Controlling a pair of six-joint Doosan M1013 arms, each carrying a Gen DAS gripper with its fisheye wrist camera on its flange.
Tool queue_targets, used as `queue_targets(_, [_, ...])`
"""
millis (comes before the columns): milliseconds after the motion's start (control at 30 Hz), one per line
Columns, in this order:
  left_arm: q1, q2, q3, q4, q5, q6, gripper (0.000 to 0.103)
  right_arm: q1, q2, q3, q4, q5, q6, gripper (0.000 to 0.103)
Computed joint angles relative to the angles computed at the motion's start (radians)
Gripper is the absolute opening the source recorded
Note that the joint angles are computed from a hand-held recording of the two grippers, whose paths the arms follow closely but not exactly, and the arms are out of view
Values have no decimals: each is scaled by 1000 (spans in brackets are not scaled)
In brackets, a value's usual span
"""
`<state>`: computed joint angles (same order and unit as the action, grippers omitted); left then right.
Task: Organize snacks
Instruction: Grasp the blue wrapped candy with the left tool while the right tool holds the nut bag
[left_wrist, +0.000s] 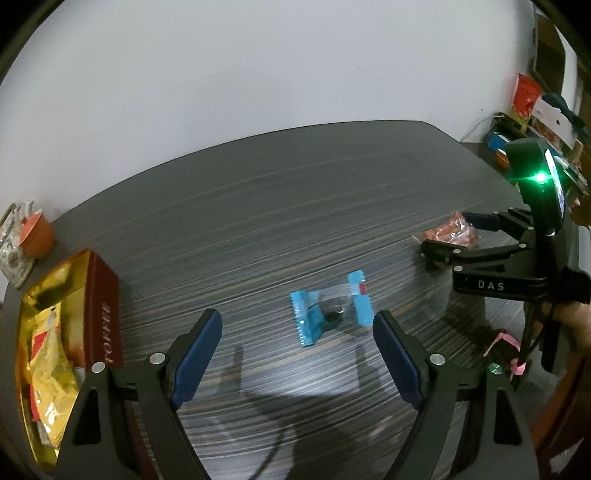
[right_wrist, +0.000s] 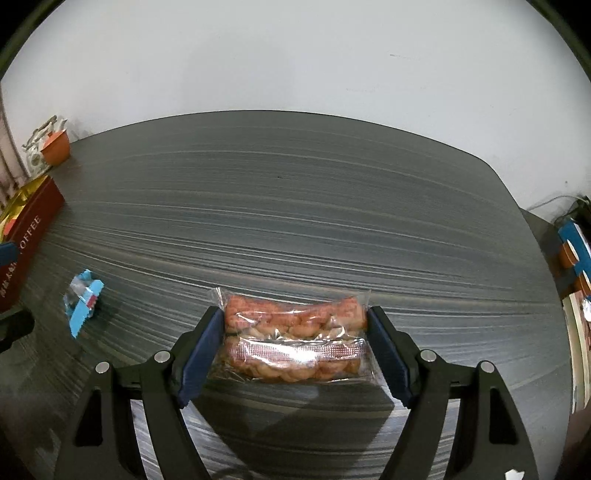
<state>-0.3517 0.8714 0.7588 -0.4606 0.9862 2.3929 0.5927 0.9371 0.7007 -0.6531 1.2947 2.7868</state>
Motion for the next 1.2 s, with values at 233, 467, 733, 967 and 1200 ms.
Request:
queue_targets(233, [-13,9,-6,3,4,4,84,12,16,-18,-23,3,21,75])
queue_targets(467, [-29,36,-53,40,23,-20,84,21,-42,99,-59,-47,86,75])
queue_targets(733, [-49,59,-81,89,36,-59,84,21,-53,116,-57,-63,97,75])
queue_targets(967, [-52,70,-94,111,22,-104,81,19,-56,123,-56,-69,100,76])
queue_targets(1200, [-47,100,-143,105,89,-135,54,20,-52,115,-55,-65,98,76])
